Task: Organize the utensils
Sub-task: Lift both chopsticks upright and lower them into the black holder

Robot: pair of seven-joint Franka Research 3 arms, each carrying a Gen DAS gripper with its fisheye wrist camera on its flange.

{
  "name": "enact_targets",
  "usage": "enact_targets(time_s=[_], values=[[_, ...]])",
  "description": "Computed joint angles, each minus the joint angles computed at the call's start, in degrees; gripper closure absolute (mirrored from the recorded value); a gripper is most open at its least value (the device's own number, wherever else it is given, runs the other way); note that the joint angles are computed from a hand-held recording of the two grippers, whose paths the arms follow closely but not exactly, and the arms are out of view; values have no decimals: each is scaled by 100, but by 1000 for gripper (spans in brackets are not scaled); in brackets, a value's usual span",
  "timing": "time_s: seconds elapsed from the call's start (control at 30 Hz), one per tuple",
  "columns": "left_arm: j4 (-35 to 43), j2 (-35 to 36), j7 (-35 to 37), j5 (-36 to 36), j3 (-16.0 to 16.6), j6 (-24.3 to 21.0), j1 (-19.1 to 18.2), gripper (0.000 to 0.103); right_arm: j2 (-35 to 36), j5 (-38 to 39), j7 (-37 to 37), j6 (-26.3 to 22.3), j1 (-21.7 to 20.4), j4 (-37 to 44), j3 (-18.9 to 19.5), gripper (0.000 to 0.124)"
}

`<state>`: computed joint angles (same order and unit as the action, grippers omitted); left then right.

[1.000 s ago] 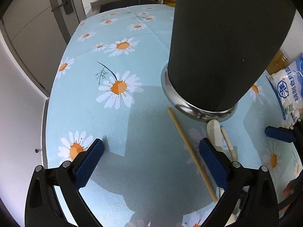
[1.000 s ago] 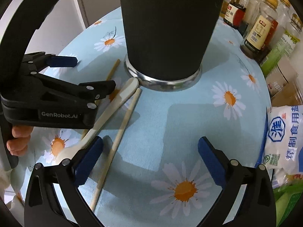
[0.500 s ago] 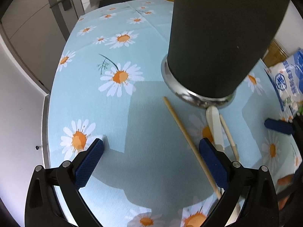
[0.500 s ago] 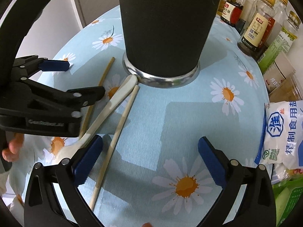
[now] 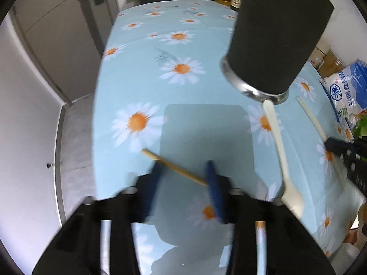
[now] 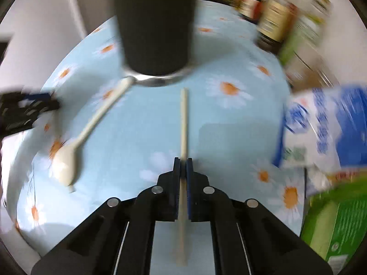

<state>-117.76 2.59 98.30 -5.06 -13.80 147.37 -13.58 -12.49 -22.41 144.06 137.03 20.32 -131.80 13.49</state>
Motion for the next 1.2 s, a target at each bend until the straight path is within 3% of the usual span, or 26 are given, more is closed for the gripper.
enact_targets(time_s=[0.07,0.17,0.33,0.53,0.9,1.2], values=[[-152,-164,-23,-39,49,-92,46,92,-128,158,-40,48,-7,-125,-61,118],[-267,-335,216,-556,133,-343,110,99,-309,388,-36,303,-57,-358,-112,118],[-460,-591,470,-905,209,-577,84,99,-536,1160,-432,912,-63,-696,-244,118],[-660,-718,216,-605,237,-366,46,99,-1032,1623,-559,1315,-313,-1054,-136,118],[-446,-755,-261,-171,335,-259,145,99,-1579,1526,-601,1167,-886,-1057,103,118],[23,-585,-325,-280,337,71,178,99,-1687,1107,-683,1610,-1329,-737,272,118]])
